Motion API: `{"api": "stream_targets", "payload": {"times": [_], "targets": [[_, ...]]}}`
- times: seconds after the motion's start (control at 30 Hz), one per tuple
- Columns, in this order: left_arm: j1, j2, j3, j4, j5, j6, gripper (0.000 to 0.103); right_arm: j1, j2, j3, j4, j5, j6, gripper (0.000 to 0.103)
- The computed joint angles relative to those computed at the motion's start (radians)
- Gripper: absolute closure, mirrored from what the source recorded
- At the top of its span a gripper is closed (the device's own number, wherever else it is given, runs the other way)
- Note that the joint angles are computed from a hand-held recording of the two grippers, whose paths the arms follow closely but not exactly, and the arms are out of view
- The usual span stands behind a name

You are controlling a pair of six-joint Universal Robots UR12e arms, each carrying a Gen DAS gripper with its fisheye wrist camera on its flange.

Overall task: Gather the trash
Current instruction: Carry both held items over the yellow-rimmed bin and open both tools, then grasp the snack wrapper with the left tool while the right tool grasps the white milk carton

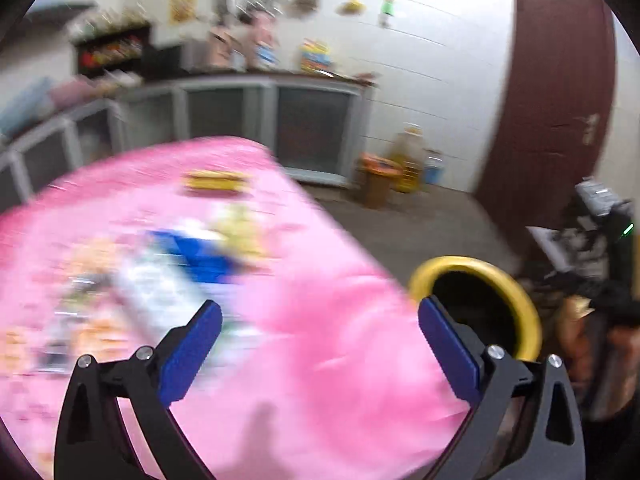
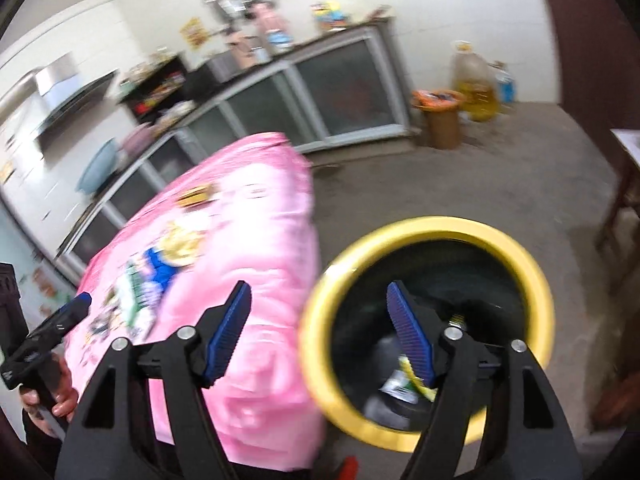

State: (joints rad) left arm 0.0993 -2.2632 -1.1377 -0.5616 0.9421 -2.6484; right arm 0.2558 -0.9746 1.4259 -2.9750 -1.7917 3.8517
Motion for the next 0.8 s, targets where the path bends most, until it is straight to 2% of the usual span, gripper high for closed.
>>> {"api": "stream_targets", "payload": {"times": [0.03, 0.07, 0.1, 0.17, 0.2, 0.23, 0.27, 0.33, 0.4, 0.5, 0.6, 0.7, 0.8], "targets": [[0.02, 0.003, -0.02, 0.084, 0.031, -0.03, 0.008, 0.007, 0.021, -0.04, 0.003, 0.024, -0.038, 0.033], [0.033, 0.002, -0.027, 0.125, 0.054, -0.052, 0.008, 0.011, 0.037, -0.07, 0.01, 0.045, -0.066, 0.031], [0.044, 0.001, -0.024, 0.13, 0.069, -0.064, 0.008, 0.018, 0.06, -0.113, 0.021, 0.074, -0.104, 0.028], [0.069, -0.004, 0.002, 0.068, 0.124, -0.076, 0.008, 0.029, 0.094, -0.18, 0.061, 0.105, -0.155, 0.027], [0.074, -0.01, 0.029, 0.015, 0.16, -0.056, 0.008, 0.035, 0.118, -0.231, 0.098, 0.128, -0.187, 0.027], [0.075, -0.018, 0.05, -0.016, 0.237, -0.022, 0.008, 0.039, 0.14, -0.271, 0.12, 0.151, -0.208, 0.027], [0.081, -0.024, 0.058, -0.005, 0.281, -0.027, 0.008, 0.044, 0.155, -0.299, 0.135, 0.169, -0.225, 0.026], [0.103, -0.03, 0.06, 0.014, 0.263, -0.061, 0.008, 0.052, 0.198, -0.383, 0.192, 0.212, -0.274, 0.026], [0.117, -0.043, 0.088, -0.036, 0.231, -0.044, 0.008, 0.061, 0.243, -0.472, 0.255, 0.238, -0.323, 0.022], [0.122, -0.067, 0.134, -0.096, 0.257, 0.003, 0.008, 0.076, 0.304, -0.595, 0.353, 0.245, -0.379, 0.021], [0.128, -0.092, 0.182, -0.172, 0.235, -0.017, 0.008, 0.085, 0.336, -0.658, 0.396, 0.249, -0.427, 0.021], [0.125, -0.126, 0.236, -0.197, 0.242, -0.018, 0.008, 0.099, 0.392, -0.77, 0.478, 0.234, -0.5, 0.019], [0.119, -0.155, 0.286, -0.222, 0.238, 0.011, 0.008, 0.107, 0.44, -0.863, 0.544, 0.235, -0.53, 0.019]]}}
